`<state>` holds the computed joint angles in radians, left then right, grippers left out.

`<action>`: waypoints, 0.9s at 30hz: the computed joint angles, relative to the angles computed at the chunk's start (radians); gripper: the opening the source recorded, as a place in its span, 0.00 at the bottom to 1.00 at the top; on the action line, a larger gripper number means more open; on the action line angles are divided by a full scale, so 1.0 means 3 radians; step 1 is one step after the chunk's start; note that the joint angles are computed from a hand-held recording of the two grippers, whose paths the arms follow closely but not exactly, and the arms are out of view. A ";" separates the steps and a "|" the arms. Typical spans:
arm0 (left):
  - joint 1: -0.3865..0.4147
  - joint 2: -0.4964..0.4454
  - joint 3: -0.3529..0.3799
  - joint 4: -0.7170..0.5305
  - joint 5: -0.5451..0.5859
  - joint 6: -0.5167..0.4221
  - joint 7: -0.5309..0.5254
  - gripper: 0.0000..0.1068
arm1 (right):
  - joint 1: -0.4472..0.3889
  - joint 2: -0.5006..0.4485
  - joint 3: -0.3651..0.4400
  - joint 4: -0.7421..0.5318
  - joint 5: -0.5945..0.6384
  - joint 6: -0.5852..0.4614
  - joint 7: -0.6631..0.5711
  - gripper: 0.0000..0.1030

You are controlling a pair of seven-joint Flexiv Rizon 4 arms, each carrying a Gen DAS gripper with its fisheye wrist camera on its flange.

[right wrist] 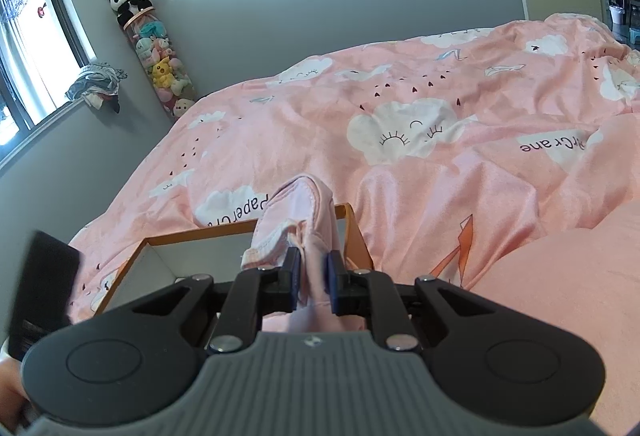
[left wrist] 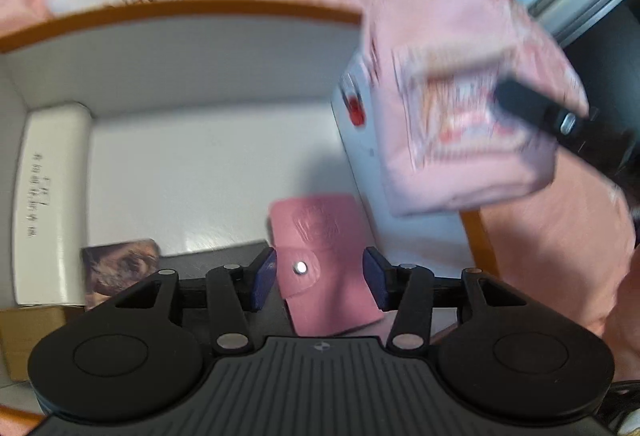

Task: Organize objects
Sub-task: 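Lower the pink wallet into the box and open the left gripper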

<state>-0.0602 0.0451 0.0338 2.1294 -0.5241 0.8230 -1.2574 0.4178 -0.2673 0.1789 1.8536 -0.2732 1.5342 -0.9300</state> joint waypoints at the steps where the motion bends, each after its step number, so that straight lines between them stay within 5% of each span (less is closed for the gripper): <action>1: -0.0014 0.0081 0.0024 0.0099 -0.0119 0.0130 0.0047 0.52 | 0.0021 0.0014 -0.0026 0.0011 -0.0023 -0.0022 0.0022 0.14; 4: -0.0047 0.0263 0.0086 0.0316 -0.0385 0.0581 0.0130 0.52 | 0.0018 0.0047 0.0009 0.0014 -0.0038 -0.0176 0.0006 0.14; 7: -0.0042 0.0338 0.0053 0.0380 -0.0253 0.0993 -0.0060 0.52 | -0.0111 0.0031 0.0274 -0.0084 0.0223 -0.0384 -0.0265 0.14; 11: -0.0097 0.0330 0.0116 0.0438 -0.0310 0.1247 -0.0005 0.51 | -0.0055 0.0019 0.0356 -0.0236 0.0473 -0.0883 -0.0356 0.15; 21: -0.0229 0.0231 0.0101 0.0505 -0.0691 0.1509 0.0256 0.51 | 0.0109 -0.0057 0.0276 -0.0543 0.0653 -0.1771 -0.0272 0.15; 27: -0.0284 0.0270 0.0129 0.0553 -0.1013 0.1535 0.0476 0.46 | 0.0249 -0.0163 0.0199 -0.0833 0.0390 -0.2400 -0.0411 0.16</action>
<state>-0.1453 0.1261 0.0724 2.2953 -0.8280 1.2835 -1.1147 0.4927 -0.3162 0.2387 1.6037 -0.1563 0.8143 -1.0533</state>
